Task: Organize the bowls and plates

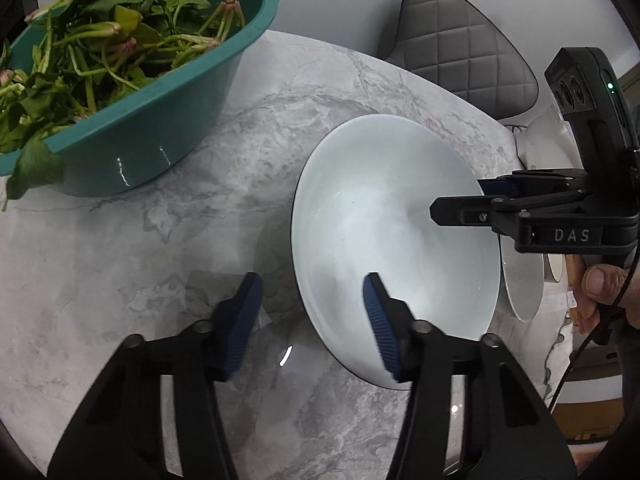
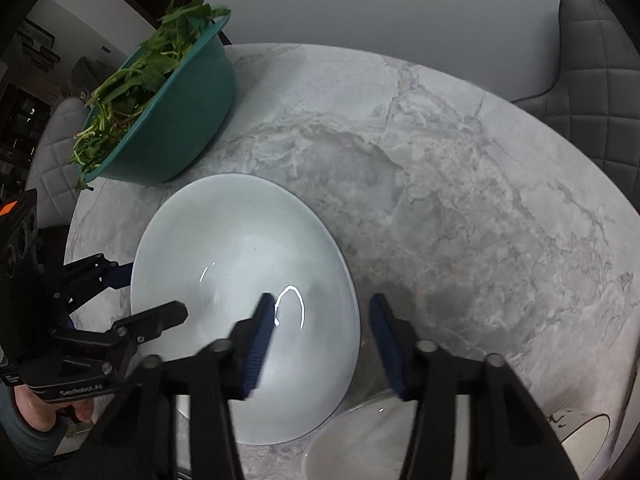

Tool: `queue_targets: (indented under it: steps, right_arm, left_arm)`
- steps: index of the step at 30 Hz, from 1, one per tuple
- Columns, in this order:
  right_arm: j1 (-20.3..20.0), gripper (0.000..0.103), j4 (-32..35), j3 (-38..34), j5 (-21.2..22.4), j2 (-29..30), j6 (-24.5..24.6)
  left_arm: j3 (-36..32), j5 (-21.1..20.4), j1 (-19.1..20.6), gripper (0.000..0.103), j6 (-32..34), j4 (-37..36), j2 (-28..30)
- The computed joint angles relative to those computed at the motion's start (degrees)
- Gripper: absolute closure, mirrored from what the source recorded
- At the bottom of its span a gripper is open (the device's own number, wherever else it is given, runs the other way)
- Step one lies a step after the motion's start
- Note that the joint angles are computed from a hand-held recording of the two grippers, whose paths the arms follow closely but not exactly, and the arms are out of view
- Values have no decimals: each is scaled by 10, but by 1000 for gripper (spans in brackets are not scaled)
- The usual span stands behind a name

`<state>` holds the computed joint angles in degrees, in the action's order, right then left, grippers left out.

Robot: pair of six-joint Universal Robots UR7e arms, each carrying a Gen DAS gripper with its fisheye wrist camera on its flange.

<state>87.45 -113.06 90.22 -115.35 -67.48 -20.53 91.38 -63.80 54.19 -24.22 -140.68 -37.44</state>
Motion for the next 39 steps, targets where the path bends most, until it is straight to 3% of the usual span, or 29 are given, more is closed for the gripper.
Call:
queue_targets:
  steps: [1, 8, 10, 14, 27, 36, 39]
  right_arm:
    - [-2, 65, 8, -5, 3, 1, 4]
    - [-13, 80, 45, -25, 17, 9, 23]
    - [-15, 84, 55, -33, 18, 11, 25]
    - [-21, 91, 87, -53, 29, 20, 33]
    - [-17, 91, 116, -54, 79, 10, 52]
    - [0, 90, 106, -14, 78, -12, 71]
    - [0, 89, 105, -5, 92, -16, 92]
  left_arm:
    - [1, -6, 2, 69, 2, -1, 0]
    - [-2, -58, 18, 78, 1, -21, 6]
    - [-1, -67, 23, 84, 0, -21, 4]
    - [2, -99, 41, 85, 0, -36, -1]
    - [52, -106, 35, 87, -28, -39, -52]
    - [97, -103, 22, 87, -56, -31, -91]
    - [106, -123, 29, 87, -69, -49, -96]
